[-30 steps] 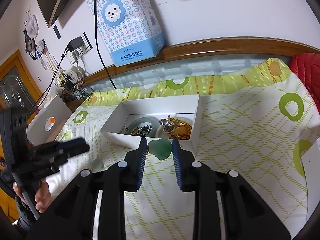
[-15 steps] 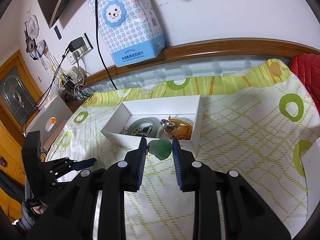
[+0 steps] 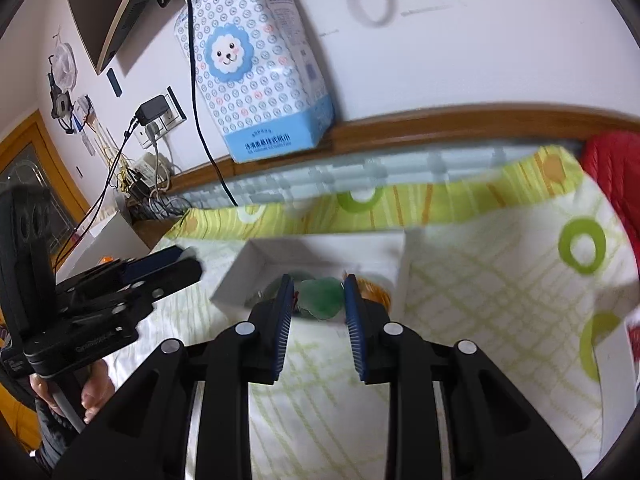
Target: Organize jewelry
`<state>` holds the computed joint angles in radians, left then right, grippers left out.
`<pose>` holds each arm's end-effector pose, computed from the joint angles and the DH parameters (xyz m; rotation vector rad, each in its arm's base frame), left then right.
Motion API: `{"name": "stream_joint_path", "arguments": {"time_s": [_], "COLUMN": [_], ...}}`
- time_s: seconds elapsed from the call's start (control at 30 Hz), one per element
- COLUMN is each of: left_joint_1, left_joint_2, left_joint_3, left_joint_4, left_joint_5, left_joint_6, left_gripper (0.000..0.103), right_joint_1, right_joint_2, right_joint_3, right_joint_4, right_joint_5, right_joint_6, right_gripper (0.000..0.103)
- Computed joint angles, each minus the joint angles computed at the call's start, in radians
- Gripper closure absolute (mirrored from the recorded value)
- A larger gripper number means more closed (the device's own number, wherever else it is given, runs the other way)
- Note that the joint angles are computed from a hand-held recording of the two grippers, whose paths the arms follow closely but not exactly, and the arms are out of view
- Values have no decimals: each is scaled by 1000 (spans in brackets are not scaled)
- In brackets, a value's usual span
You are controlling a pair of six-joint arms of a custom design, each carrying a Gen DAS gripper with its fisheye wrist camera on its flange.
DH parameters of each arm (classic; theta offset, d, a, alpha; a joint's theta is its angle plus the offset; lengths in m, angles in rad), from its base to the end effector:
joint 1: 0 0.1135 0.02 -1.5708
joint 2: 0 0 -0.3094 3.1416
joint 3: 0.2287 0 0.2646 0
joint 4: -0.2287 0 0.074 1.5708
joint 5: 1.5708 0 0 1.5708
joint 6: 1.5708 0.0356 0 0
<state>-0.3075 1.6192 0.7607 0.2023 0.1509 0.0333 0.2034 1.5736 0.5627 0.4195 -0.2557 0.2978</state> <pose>0.3180 -0.1066 0.2001 0.4611 2.1890 -0.3178 0.2906 0.0691 0.1759 -0.0465 2.1944 0.5621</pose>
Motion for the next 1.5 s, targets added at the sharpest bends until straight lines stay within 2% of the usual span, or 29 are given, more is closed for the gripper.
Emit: {"name": "stream_joint_path", "arguments": {"time_s": [0.1, 0.33, 0.57, 0.7, 0.77, 0.83, 0.9, 1.0, 1.07, 1.13, 1.17, 1.33, 1.5], "left_joint_1": [0, 28, 52, 67, 69, 66, 63, 52, 36, 17, 11, -14, -21], "left_joint_2": [81, 247, 339, 367, 364, 350, 337, 318, 294, 263, 249, 177, 99], "left_joint_3": [66, 188, 272, 286, 273, 252, 234, 208, 173, 125, 106, 29, -49], "left_joint_4": [-4, -51, -83, -92, -68, -44, -29, -8, 31, 91, 114, 184, 230], "left_joint_5": [4, 19, 23, 29, 31, 12, 7, -12, -62, -133, -154, -224, -265], "left_joint_6": [-38, -41, -42, -57, -63, -61, -60, -57, -53, -44, -39, -40, -77], "left_gripper": [65, 65, 65, 61, 55, 53, 50, 44, 31, 23, 20, 13, 5], "right_joint_1": [19, 19, 1, -12, -17, -14, -5, 2, 2, 9, 16, 42, 45], "right_joint_2": [59, 233, 298, 285, 274, 263, 258, 253, 249, 233, 225, 155, 75], "right_joint_3": [65, 193, 217, 188, 177, 164, 155, 143, 133, 118, 112, 61, 8], "right_joint_4": [-18, -63, -37, 7, 19, 26, 35, 45, 59, 69, 72, 87, 77], "right_joint_5": [16, 47, 50, 42, 32, 38, 61, 81, 82, 101, 124, 209, 222], "right_joint_6": [6, 10, 23, 36, 41, 42, 42, 40, 49, 52, 51, 53, 132], "right_gripper": [78, 78, 77, 70, 69, 64, 52, 48, 46, 41, 35, 29, 13]}}
